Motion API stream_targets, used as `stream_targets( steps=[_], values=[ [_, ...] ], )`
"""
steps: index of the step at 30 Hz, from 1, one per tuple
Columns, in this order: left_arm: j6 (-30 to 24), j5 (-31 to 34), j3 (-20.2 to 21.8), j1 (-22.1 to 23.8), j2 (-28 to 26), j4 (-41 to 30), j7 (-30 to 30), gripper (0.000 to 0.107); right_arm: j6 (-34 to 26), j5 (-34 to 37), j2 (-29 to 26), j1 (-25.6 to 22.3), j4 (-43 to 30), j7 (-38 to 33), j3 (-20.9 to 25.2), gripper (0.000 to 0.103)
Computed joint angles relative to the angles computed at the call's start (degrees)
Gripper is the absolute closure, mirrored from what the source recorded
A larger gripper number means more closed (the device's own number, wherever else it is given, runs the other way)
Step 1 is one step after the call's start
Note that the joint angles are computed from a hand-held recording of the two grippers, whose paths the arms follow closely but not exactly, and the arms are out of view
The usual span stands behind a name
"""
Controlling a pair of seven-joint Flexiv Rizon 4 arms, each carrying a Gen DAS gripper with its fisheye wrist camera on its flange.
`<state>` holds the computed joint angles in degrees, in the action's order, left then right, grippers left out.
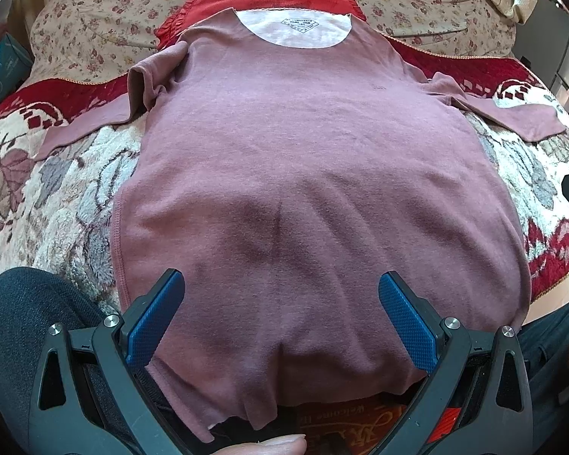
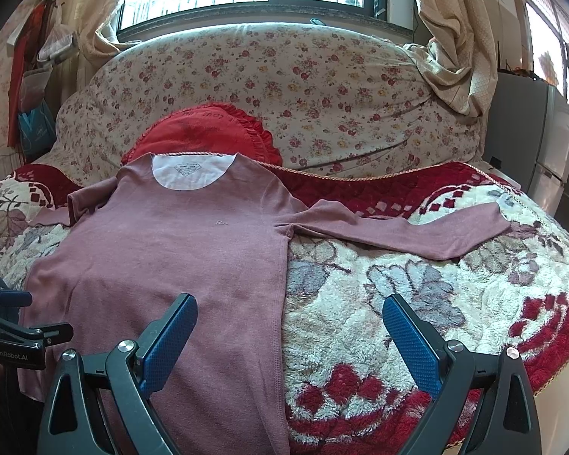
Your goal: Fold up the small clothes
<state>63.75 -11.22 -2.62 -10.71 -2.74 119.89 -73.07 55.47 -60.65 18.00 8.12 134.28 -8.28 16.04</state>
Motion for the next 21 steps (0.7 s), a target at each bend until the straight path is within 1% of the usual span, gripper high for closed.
stream_targets(
  steps=[7, 11, 13, 16, 18, 19, 21],
  values=[
    [0.1, 3.7, 0.5, 0.1, 1.4, 0.0, -2.8, 0.004, 2.3, -2.4, -0.1, -1.1, -0.5, 2.0, -0.6, 0.005],
    [0.3, 7.3, 0.7, 0.1, 4.3, 0.9, -5.1, 0.004, 5.3, -6.0, -0.5, -2.4, -1.6, 5.9, -1.2, 0.005],
    [1.1, 8.1, 0.8, 0.2, 6.0, 1.6, -5.7, 0.004, 6.0, -6.9, -1.0, -2.7, -2.4, 8.1, -1.3, 0.005],
    [0.6, 6.8, 0.8, 0.0, 8.0, 2.5, -5.2, 0.004, 9.4, -8.6, -1.5, -3.4, -2.8, 13.1, -2.1, 0.005],
    [-0.9, 4.2, 0.9, -0.5, 8.9, 2.6, -3.6, 0.004, 10.6, -8.2, -1.8, -3.4, -2.9, 13.7, -2.3, 0.005],
    [-0.2, 3.6, 0.8, -0.6, 9.1, 2.8, -3.1, 0.004, 10.4, -7.5, -1.9, -3.3, -2.9, 13.2, -2.2, 0.005],
    [2.1, 7.0, 0.0, -0.1, 9.0, 2.8, -5.0, 0.004, 10.3, -7.5, -1.4, -3.5, -2.6, 13.5, -1.9, 0.005]
  ],
)
